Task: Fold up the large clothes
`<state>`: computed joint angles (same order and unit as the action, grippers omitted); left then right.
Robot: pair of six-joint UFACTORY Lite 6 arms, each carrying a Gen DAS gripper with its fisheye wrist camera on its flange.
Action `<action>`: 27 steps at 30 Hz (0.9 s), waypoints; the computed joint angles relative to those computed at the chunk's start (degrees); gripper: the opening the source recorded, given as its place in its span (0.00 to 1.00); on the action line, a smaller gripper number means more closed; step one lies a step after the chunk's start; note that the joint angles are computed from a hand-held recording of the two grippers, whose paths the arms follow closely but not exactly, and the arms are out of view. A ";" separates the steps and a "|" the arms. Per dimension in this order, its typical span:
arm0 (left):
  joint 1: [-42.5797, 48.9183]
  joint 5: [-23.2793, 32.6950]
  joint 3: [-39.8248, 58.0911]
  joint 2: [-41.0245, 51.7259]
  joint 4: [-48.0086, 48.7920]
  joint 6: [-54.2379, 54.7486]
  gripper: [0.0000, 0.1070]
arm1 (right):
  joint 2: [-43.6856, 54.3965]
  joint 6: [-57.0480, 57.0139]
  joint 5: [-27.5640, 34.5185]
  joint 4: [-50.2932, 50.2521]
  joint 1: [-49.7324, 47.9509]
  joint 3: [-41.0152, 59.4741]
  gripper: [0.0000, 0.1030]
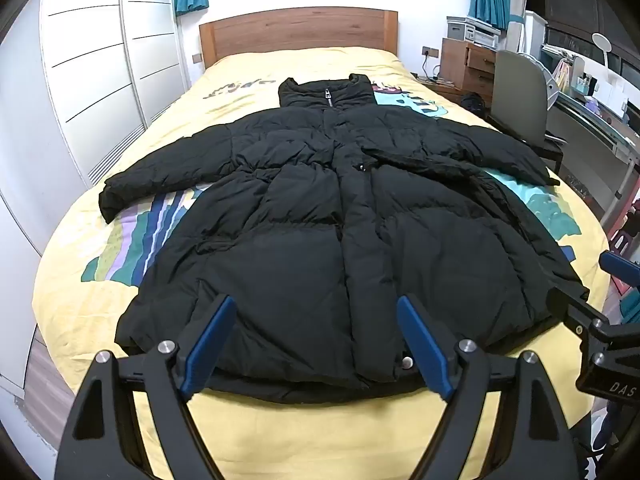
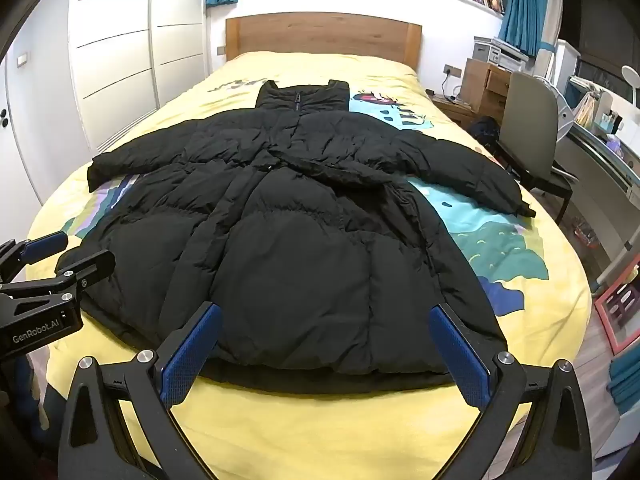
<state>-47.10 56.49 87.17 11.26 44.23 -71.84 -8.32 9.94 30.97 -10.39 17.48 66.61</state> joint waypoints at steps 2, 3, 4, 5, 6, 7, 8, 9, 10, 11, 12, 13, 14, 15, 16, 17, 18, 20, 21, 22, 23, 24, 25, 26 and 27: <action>0.03 -0.19 -0.03 -0.05 -0.13 0.00 0.77 | 0.26 -0.23 -0.01 0.27 -0.09 0.10 0.99; 0.03 -0.32 -0.07 -0.08 -0.16 0.03 0.77 | 0.40 -0.41 -0.04 0.42 -0.15 0.15 0.99; -0.02 -0.37 -0.07 -0.08 -0.23 0.16 0.77 | 0.52 -0.50 -0.04 0.48 -0.18 0.20 0.99; -0.08 -0.38 -0.05 -0.06 -0.29 0.27 0.77 | 0.55 -0.42 -0.14 0.30 -0.17 0.15 0.99; -0.16 -0.37 -0.05 -0.07 -0.33 0.34 0.77 | 0.62 -0.45 -0.13 0.28 -0.15 0.16 0.99; -0.24 -0.32 -0.07 -0.08 -0.39 0.37 0.77 | 0.66 -0.53 -0.08 0.33 -0.15 0.18 0.99; -0.32 -0.31 -0.12 -0.15 -0.46 0.36 0.77 | 0.66 -0.64 -0.04 0.40 -0.16 0.19 0.99; 0.22 -1.10 -0.40 0.20 -0.40 0.30 0.77 | 0.61 -0.75 0.00 0.48 -0.19 0.17 0.99; 0.18 -1.14 -0.52 0.16 -0.41 0.19 0.77 | 1.31 -2.37 -1.82 1.67 -1.31 -0.92 0.99; 0.13 -1.14 -0.65 0.12 -0.44 0.07 0.77 | 1.42 -2.08 -1.56 1.41 -1.15 -0.69 0.99; 0.07 -1.20 -0.82 0.03 -0.54 -0.05 0.77 | 1.35 -2.20 -1.53 1.46 -1.17 -0.76 0.99; 0.19 -1.46 -1.07 -0.03 -0.69 -0.10 0.77 | 1.24 -2.41 -1.45 1.60 -1.23 -0.84 0.99; 1.00 -2.21 -1.02 0.42 -1.26 0.35 0.77 | 1.12 -2.61 -1.32 1.74 -1.26 -0.92 0.99; 1.01 -2.25 -1.12 0.49 -1.37 0.37 0.77 | 1.24 -2.24 -1.48 1.41 -1.20 -1.12 0.99; 1.25 -2.31 -0.85 0.66 -1.87 0.86 0.77 | 1.39 -1.73 -1.49 0.98 -0.94 -1.19 0.99; 1.32 -2.42 -0.80 0.81 -2.14 1.01 0.77 | 1.84 -0.14 -0.71 -0.31 -0.18 -0.49 0.99; 1.31 -2.40 -0.76 0.97 -2.30 1.06 0.77 | 2.41 -0.29 -0.38 -0.12 -0.16 0.05 0.99; 1.60 -2.59 -0.58 1.31 -2.67 1.45 0.77 | 2.64 -0.71 -0.32 0.29 -0.33 0.06 0.99; 1.65 -2.69 -0.60 1.36 -2.75 1.51 0.77 | 2.72 -0.82 -0.30 0.38 -0.39 0.03 0.99; 1.69 -2.74 -0.60 1.47 -2.77 1.57 0.77 | 2.93 -0.82 -0.35 0.38 -0.43 -0.02 0.99; 1.79 -2.83 -0.54 1.65 -2.86 1.71 0.77 | 3.10 -0.92 -0.41 0.43 -0.52 -0.07 0.99; 1.97 -2.98 -0.33 1.96 -3.04 1.97 0.77 | 3.22 -0.98 -0.34 0.50 -0.59 -0.02 0.99; 2.15 -3.03 -0.08 2.16 -3.26 2.31 0.77 | 3.39 -1.01 -0.30 0.56 -0.63 0.00 0.99; 2.24 -3.08 0.00 2.37 -3.32 2.43 0.77 | 3.75 -0.86 -0.22 0.49 -0.55 0.20 0.99; 2.53 -3.27 -0.13 2.29 -3.52 2.79 0.77 | 3.96 -0.79 -0.17 0.42 -0.49 0.29 0.99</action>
